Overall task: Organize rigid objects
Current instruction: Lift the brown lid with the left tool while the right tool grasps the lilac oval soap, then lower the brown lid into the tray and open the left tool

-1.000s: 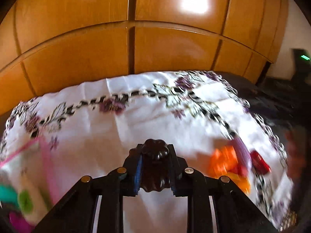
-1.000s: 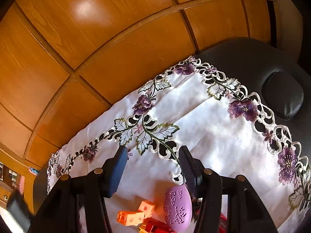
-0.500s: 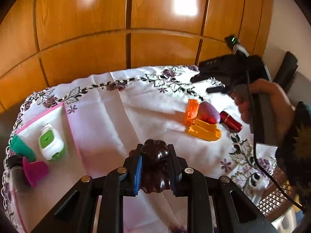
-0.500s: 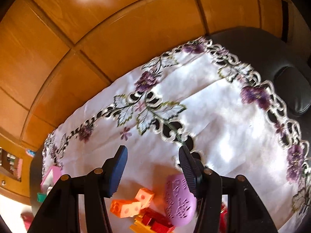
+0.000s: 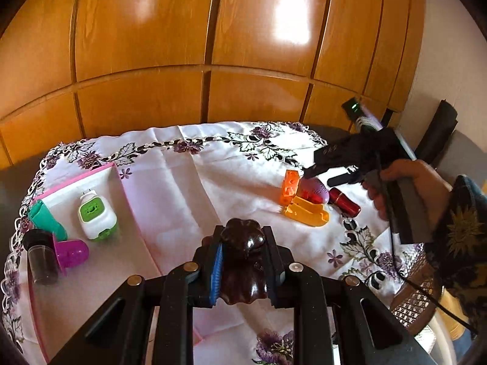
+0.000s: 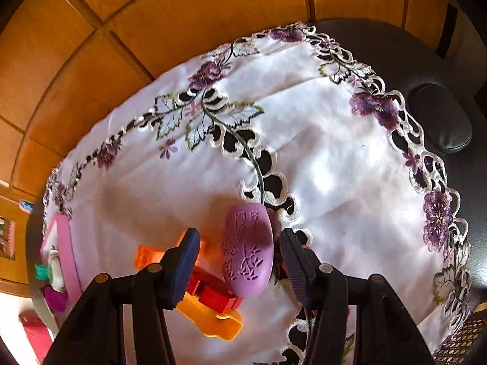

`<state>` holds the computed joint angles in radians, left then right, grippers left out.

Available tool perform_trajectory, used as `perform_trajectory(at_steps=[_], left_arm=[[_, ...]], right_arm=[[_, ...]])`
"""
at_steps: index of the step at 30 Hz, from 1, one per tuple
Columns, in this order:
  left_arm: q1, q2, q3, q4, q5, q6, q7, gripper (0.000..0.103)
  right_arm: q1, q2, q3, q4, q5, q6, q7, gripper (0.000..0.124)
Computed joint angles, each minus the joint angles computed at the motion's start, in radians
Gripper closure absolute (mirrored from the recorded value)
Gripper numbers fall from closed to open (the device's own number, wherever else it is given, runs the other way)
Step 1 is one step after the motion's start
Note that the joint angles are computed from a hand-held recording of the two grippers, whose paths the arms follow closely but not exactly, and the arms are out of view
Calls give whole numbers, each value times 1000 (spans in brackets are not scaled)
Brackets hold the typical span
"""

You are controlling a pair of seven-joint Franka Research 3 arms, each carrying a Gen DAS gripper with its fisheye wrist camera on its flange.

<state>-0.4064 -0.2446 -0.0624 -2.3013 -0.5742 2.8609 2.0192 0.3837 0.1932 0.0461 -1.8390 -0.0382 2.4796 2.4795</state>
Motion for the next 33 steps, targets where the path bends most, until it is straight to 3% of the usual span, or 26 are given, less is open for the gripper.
perform_trajectory(at_steps=[2, 5, 8, 15, 24, 33], left_arm=[[-5, -16, 8, -10, -15, -1, 10, 80], [-4, -36, 18, -25, -20, -1, 3, 80], [1, -52, 28, -40, -19, 9, -23, 80], [25, -57, 32, -50, 35, 12, -108, 80], [96, -59, -1, -68, 207, 18, -276, 80], [105, -75, 27, -84, 284, 11, -358, 80]], right_arm=[[0, 25, 7, 26, 11, -31, -35, 70], [15, 55, 5, 56, -19, -66, -60, 86], [37, 73, -7, 87, -74, -99, -66, 88], [69, 103, -18, 133, -152, -165, -77, 88], [75, 100, -21, 127, -179, -163, -72, 88], [93, 133, -25, 175, -211, -183, -63, 88]])
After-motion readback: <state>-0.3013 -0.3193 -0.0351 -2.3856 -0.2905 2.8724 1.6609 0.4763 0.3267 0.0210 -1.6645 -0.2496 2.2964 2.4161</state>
